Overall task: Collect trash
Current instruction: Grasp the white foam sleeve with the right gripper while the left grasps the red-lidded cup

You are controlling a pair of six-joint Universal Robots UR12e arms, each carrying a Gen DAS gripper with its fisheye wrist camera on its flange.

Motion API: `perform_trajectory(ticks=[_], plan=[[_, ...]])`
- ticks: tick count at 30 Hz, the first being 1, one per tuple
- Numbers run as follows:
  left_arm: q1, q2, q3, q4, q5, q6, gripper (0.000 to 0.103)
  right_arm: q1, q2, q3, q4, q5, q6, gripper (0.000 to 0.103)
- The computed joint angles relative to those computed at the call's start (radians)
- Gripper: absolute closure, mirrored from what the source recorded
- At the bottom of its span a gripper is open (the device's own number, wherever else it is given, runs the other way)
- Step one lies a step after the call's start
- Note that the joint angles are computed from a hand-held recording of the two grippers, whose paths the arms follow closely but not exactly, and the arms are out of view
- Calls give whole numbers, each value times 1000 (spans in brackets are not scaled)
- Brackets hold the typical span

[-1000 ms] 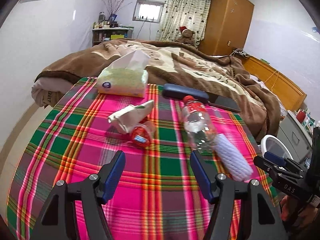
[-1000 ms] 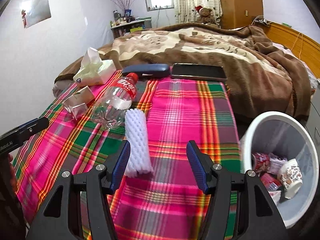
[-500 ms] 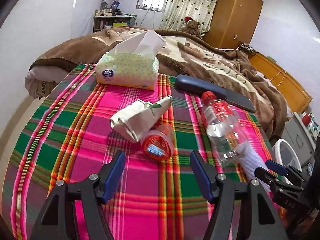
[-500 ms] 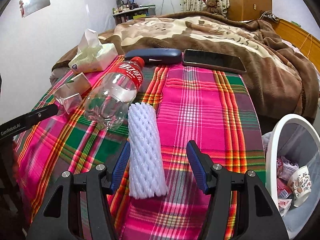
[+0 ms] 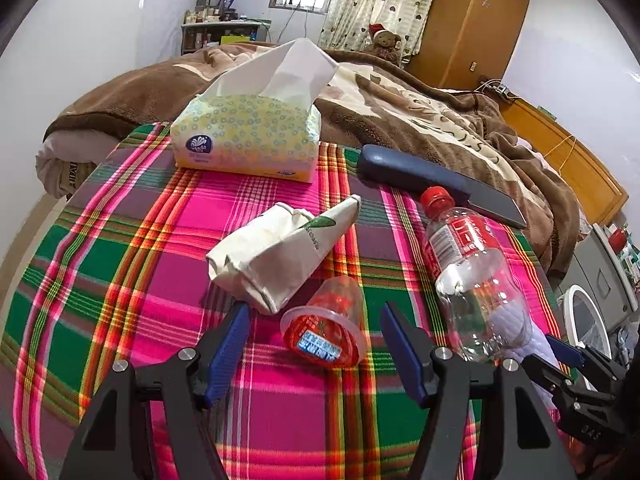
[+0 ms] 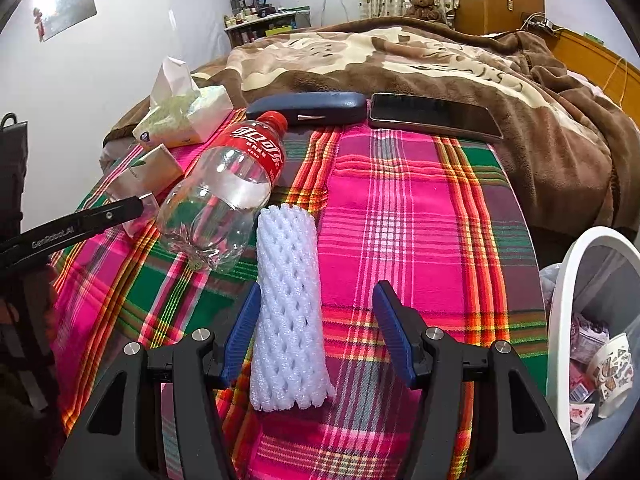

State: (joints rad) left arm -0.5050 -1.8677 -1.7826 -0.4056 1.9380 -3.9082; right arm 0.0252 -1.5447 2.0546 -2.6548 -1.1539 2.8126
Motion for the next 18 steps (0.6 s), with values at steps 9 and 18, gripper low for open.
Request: perform_trajectory(ticks=[9,18], plan=[[0,-21,17,-4,-16,32,36,-2,4,-4,6,20,-8,60],[-7,-24,25,-27,-9,30,56,-5,1,-1,9,43,-27,78]])
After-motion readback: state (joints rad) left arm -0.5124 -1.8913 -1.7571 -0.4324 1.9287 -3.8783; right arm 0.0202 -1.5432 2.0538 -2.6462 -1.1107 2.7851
